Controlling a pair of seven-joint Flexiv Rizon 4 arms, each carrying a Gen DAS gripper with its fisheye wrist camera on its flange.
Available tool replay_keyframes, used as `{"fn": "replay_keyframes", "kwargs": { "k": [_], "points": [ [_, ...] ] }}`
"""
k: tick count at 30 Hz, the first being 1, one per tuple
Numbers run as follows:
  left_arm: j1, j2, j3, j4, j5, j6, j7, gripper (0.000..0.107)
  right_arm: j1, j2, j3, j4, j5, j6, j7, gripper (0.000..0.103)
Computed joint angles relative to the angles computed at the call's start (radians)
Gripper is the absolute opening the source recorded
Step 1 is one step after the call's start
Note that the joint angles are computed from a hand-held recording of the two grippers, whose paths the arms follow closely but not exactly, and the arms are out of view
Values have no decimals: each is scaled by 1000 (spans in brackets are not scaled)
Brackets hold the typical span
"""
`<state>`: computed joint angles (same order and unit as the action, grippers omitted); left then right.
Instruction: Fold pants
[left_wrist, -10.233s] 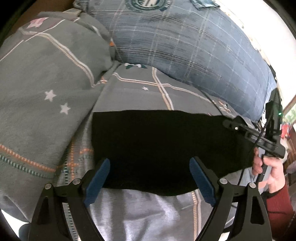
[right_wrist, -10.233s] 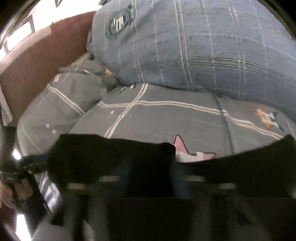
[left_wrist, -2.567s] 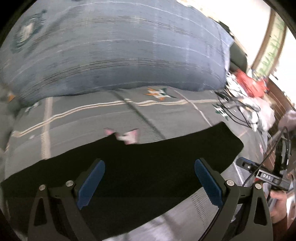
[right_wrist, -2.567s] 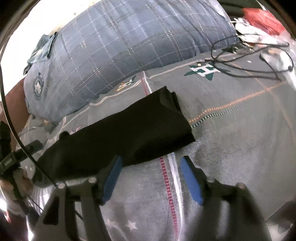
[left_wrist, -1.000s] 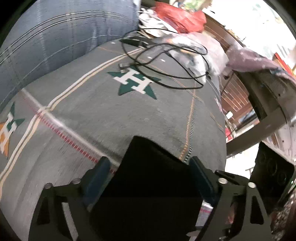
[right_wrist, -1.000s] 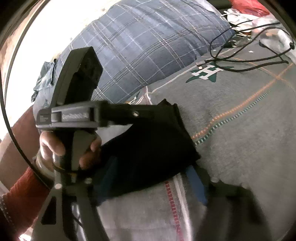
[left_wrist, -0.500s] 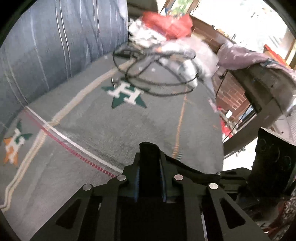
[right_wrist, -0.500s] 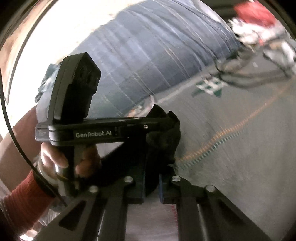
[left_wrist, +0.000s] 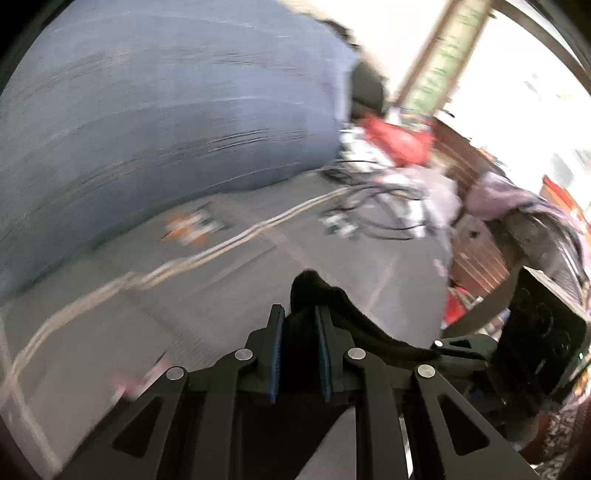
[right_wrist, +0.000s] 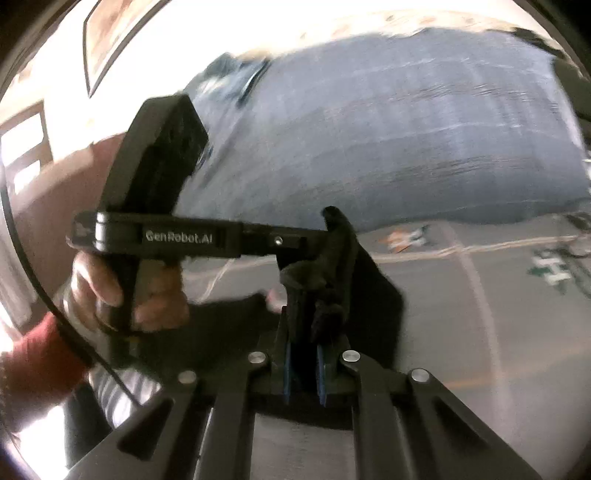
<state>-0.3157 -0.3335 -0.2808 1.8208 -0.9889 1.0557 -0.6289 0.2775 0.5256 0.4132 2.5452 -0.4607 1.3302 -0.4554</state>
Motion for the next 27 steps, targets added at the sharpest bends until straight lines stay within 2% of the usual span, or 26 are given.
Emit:
{"fn": "replay_keyframes", "kwargs": {
  "k": [2,3,4,5,6,7,8,9,11,13,15,17,20,23,26,27],
  "points": [
    [1,37,27,80,-15,46,-34,16,1,-87,24,-22,-35,22,6,9],
    [2,49,39,109,-17,62,-57,24,13,-136,27,-32,-46,37,5,10],
    [4,62,53,139,-16,75,-87,32,29,-168,23,-37,-48,46,3,17],
    [8,79,63,171,-25,90,-109,50,43,-210,25,-46,-53,50,13,21],
    [14,100,63,208,-68,108,-109,60,70,-224,12,-49,-38,52,7,32],
    [17,124,65,237,-110,111,-101,62,124,-231,-11,-51,20,53,-29,45],
    [17,149,69,266,-159,111,-90,64,182,-223,-36,-47,103,77,-90,47],
    [13,170,78,283,-185,108,-84,68,212,-201,-50,-33,132,90,-113,47],
    [-14,227,94,336,-249,138,-48,74,221,-130,-50,-18,161,66,-147,48],
    [-48,270,110,378,-241,174,-45,77,193,-55,-45,-9,167,8,-151,52],
    [-79,292,118,410,-156,222,-111,79,142,18,-37,6,165,-39,-132,53],
    [-95,299,121,411,-81,235,-168,79,69,52,-24,15,174,-72,-104,55],
    [-126,298,111,418,-3,264,-242,79,28,31,-45,21,151,-69,-64,52],
    [-129,273,111,405,136,250,-379,79,18,-9,-37,19,130,-39,-59,51],
    [-125,244,98,385,155,223,-448,79,22,-38,-43,21,122,-20,-60,52],
    [-124,235,88,380,114,215,-442,79,38,-38,-56,29,143,-10,-66,52]
  ]
}}
